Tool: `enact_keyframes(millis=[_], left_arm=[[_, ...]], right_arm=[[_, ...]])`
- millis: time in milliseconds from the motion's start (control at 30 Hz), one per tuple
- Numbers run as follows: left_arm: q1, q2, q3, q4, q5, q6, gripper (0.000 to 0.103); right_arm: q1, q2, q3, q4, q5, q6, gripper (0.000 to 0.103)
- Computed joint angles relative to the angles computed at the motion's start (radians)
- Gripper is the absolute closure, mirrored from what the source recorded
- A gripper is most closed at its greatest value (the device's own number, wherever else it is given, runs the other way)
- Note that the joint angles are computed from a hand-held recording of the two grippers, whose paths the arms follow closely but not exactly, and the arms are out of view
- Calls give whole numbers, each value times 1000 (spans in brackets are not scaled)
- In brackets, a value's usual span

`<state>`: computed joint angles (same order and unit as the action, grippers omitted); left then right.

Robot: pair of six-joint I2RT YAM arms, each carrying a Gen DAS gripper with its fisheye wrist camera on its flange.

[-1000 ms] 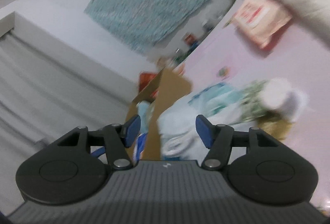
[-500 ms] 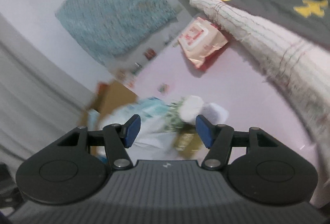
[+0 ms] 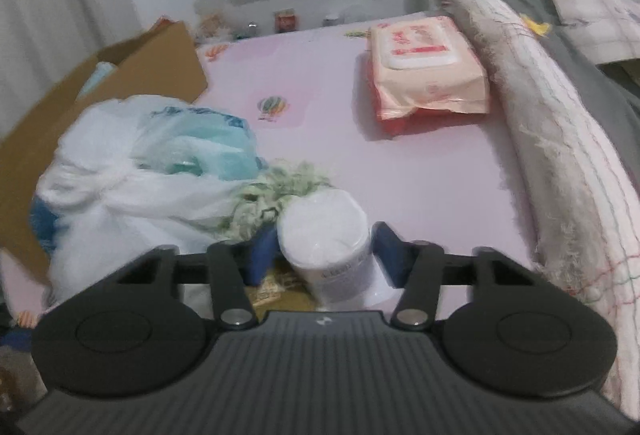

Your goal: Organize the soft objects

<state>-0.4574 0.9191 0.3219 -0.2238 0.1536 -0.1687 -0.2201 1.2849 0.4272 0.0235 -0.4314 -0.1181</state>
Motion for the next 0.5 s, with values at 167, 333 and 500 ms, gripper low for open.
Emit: enact_keyframes(millis=[167, 333, 500], left_arm=[[-1, -45, -42, 9, 9, 20, 41], [-11, -91, -71, 30, 35, 43, 39], [-35, -145, -93, 39, 61, 53, 38]], right_arm=[[-153, -110, -40, -49, -50, 51, 55], [-483, -164, 15, -335, -344, -9, 55], [-722, 135, 159, -909, -650, -419, 55]])
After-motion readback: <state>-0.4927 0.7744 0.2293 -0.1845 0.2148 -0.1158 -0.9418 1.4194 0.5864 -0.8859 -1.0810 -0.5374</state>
